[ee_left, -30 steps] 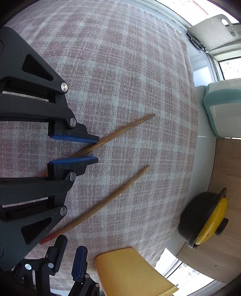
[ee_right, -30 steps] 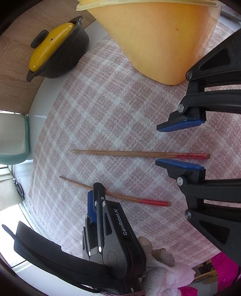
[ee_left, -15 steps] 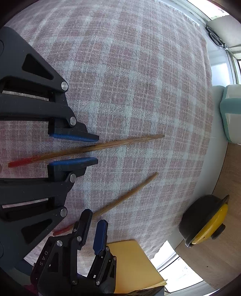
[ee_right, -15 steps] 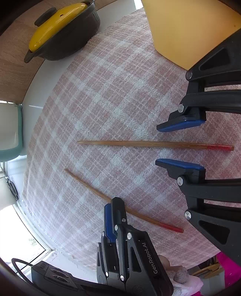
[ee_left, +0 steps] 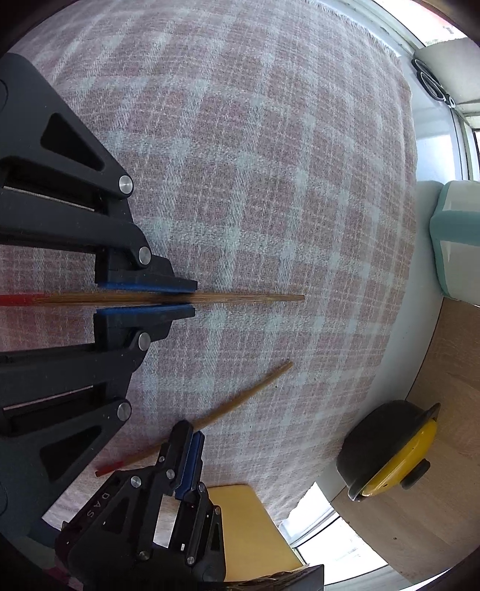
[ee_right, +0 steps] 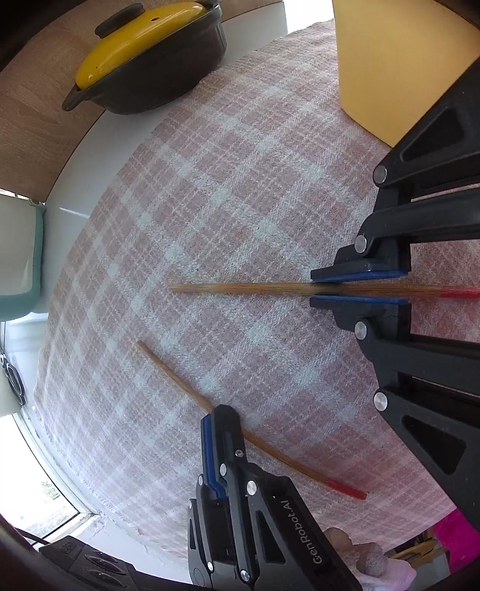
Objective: Organize utensils
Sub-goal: 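Carry both chopsticks upright over the yellow container with both grippers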
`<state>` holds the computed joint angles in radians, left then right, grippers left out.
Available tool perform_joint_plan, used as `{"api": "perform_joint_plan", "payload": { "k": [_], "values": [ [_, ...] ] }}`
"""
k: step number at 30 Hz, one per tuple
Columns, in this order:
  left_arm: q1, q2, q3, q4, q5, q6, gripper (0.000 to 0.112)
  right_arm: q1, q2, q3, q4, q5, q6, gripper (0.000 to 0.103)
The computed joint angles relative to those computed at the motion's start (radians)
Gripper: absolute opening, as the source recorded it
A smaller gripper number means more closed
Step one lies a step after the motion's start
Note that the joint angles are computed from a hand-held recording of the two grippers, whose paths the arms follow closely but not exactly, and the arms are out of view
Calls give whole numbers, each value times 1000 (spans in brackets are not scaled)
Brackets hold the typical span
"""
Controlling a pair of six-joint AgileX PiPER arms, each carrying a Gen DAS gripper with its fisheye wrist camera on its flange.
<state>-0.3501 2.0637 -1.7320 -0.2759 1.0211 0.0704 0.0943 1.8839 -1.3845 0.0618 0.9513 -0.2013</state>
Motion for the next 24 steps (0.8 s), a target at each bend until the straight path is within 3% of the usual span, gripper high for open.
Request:
{"api": "perform_joint_plan", "payload": {
  "k": [4, 12, 18, 24],
  "values": [
    [43, -63, 93, -51, -42, 33, 4, -16, -29, 32, 56, -17, -2, 4],
    [96, -218, 239, -112, -117, 80, 4, -4, -212, 171, 97, -114, 42, 4],
    [76, -327, 285, -101, -165, 69, 4, -34, -368, 256, 167, -154, 53, 4],
    [54, -416, 289, -118, -167, 87, 4, -29, -502, 290, 123, -166, 130, 4]
  ]
}}
